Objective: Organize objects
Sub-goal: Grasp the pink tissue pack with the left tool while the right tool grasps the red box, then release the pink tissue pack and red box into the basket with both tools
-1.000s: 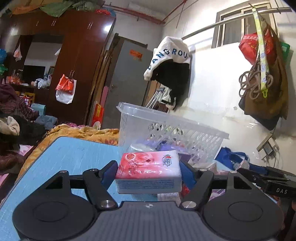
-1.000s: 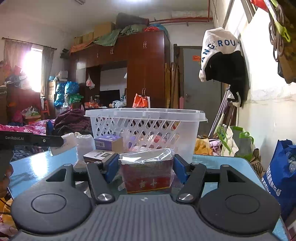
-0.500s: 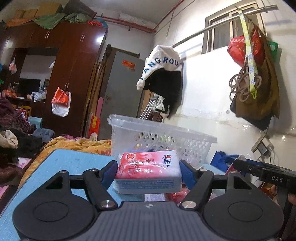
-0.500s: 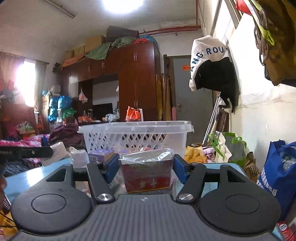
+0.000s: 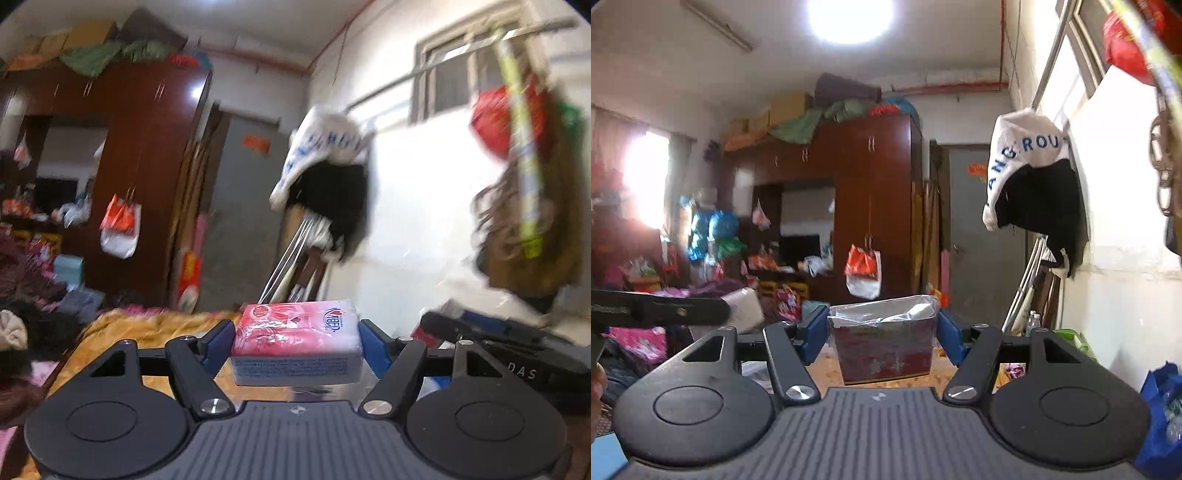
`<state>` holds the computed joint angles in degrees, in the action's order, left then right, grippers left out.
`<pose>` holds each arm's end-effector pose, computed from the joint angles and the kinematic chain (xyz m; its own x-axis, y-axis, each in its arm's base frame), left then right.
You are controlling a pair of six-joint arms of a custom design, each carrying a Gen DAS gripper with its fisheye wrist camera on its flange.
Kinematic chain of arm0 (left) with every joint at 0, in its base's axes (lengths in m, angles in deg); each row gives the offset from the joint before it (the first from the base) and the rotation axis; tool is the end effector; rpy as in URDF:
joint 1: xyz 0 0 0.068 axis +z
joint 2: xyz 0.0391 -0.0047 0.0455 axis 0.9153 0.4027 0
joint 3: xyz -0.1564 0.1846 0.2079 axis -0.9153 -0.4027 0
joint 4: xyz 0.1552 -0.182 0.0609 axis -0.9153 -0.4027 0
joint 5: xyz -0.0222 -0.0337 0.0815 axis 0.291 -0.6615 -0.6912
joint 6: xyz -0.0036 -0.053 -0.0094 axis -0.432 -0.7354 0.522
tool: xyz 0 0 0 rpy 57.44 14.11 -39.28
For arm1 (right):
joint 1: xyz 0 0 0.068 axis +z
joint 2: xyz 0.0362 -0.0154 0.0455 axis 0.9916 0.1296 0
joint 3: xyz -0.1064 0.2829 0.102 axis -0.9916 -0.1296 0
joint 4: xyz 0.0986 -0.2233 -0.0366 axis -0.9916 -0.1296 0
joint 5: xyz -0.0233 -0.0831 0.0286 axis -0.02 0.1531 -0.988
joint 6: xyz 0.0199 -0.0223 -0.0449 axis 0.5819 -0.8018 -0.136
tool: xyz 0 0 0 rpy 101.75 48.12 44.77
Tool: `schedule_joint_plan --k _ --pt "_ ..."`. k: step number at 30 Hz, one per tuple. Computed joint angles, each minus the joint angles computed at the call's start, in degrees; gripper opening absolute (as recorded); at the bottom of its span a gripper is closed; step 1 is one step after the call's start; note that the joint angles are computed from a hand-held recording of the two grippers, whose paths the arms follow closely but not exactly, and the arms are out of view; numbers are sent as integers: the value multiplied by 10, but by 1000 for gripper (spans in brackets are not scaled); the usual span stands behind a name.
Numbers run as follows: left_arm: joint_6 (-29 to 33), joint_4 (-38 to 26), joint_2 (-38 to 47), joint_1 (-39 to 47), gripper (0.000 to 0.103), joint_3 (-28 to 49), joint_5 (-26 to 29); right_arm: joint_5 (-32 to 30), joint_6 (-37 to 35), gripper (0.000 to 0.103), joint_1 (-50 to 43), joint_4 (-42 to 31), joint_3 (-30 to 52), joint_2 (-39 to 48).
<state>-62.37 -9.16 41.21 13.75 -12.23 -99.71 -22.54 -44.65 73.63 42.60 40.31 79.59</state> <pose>0.1805 -0.1868 0.2486 -0.1385 -0.2060 -0.9687 -0.1080 0.9754 -0.1920 0.3216 -0.0226 0.2354 -0.0071 -0.0835 -0.9965 -0.6704 0.7398 -0.0572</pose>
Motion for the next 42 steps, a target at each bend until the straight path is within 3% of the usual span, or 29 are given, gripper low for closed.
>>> schedule_joint_plan --k 3,7,8,9,11,13,16,18,20,21,23,27,34,37,39,42 --pt "-31 -77 32 68 75 59 63 32 -36 65 21 -55 39 22" --pt "-42 -67 65 106 76 69 103 29 -57 68 25 -50 40 41" --pt "-43 -73 69 108 77 72 99 32 -67 75 25 -58 37 39" --pt "-50 -81 73 108 82 76 93 38 -69 90 23 -51 25 32" --pt "-59 -79 67 103 90 67 90 31 -56 103 4 -32 -3 16" --pt "-48 -50 44 77 90 29 72 -30 -43 103 -43 -39 -24 0" --pt "-54 29 13 -11 92 -61 -18 -136 -57 103 -128 -25 -59 17" --pt "-121 27 11 -85 95 -110 -88 -155 -154 103 -157 -140 -49 28" --pt "-230 -51 25 -133 95 -120 -120 -131 -237 103 -168 -222 -44 48" --pt "-303 -109 39 -157 95 -121 -131 -113 -256 103 -166 -241 -40 58" --pt "-391 -169 63 -178 95 -122 -125 -74 -272 103 -161 -283 -29 71" --pt "-489 -238 92 -207 95 -120 -125 -73 -274 103 -162 -346 4 90" --pt "-491 -235 114 -211 95 -121 -109 -50 -253 103 -148 -369 22 97" --pt "-492 -232 128 -211 95 -119 -99 -12 -232 103 -136 -327 7 95" --pt "-488 -227 133 -211 95 -117 -98 20 -231 91 -124 -315 0 90" --pt "-498 -257 138 -217 95 -102 -104 7 -260 87 -122 -348 6 88"
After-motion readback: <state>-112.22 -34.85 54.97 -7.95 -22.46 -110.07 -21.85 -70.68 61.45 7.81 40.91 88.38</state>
